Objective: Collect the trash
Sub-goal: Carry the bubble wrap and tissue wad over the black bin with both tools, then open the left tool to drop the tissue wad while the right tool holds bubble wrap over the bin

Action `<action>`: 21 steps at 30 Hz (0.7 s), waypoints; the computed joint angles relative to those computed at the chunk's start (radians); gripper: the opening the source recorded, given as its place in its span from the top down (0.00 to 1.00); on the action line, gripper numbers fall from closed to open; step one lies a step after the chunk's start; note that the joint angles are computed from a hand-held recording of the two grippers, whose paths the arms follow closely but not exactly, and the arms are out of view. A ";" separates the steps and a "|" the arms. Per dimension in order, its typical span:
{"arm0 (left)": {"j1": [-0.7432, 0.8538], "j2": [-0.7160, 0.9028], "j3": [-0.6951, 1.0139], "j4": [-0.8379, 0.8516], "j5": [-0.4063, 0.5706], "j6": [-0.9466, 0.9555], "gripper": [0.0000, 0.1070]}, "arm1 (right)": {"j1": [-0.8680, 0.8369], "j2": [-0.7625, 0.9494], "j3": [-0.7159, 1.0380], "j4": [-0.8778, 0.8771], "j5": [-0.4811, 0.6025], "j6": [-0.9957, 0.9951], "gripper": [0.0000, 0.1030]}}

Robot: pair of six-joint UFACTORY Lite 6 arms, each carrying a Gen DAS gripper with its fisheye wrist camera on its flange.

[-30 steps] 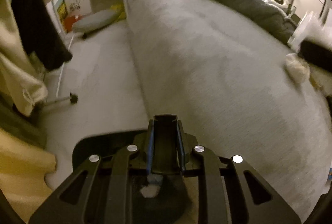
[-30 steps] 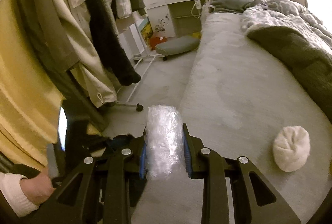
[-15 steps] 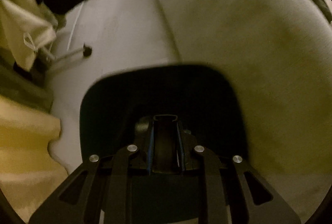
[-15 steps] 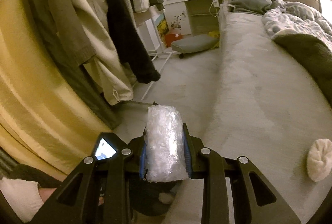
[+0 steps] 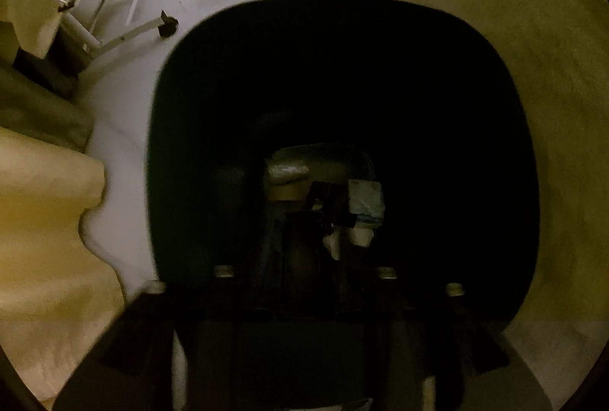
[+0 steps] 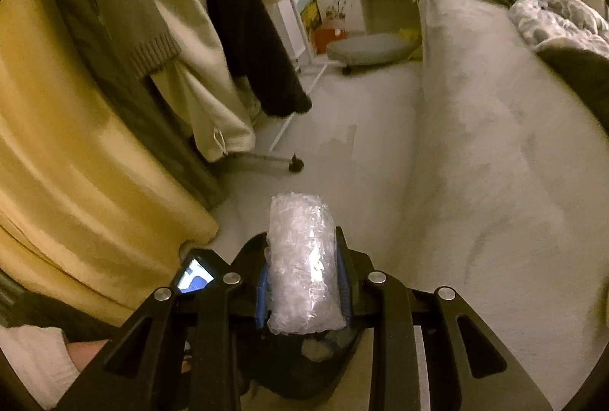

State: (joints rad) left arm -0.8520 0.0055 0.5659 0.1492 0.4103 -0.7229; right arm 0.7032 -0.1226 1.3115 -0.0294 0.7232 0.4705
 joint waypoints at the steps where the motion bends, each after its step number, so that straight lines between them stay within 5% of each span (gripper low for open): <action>1: 0.002 -0.017 -0.009 0.005 0.001 0.005 0.49 | 0.007 0.024 0.003 0.009 0.001 -0.004 0.72; 7: 0.030 -0.185 -0.057 0.026 0.062 0.038 0.40 | 0.054 0.112 0.009 0.005 -0.013 0.015 0.72; 15: 0.035 -0.489 0.001 0.183 0.297 -0.021 0.19 | 0.088 0.239 0.044 0.001 -0.034 0.039 0.72; 21: 0.056 -0.655 0.081 0.321 0.450 -0.091 0.19 | 0.100 0.329 0.056 0.043 -0.071 0.047 0.72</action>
State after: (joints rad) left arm -0.7961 -0.6496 0.6467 0.4706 0.8598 -0.8137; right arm 0.8031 0.2064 1.3679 0.0136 0.6519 0.5172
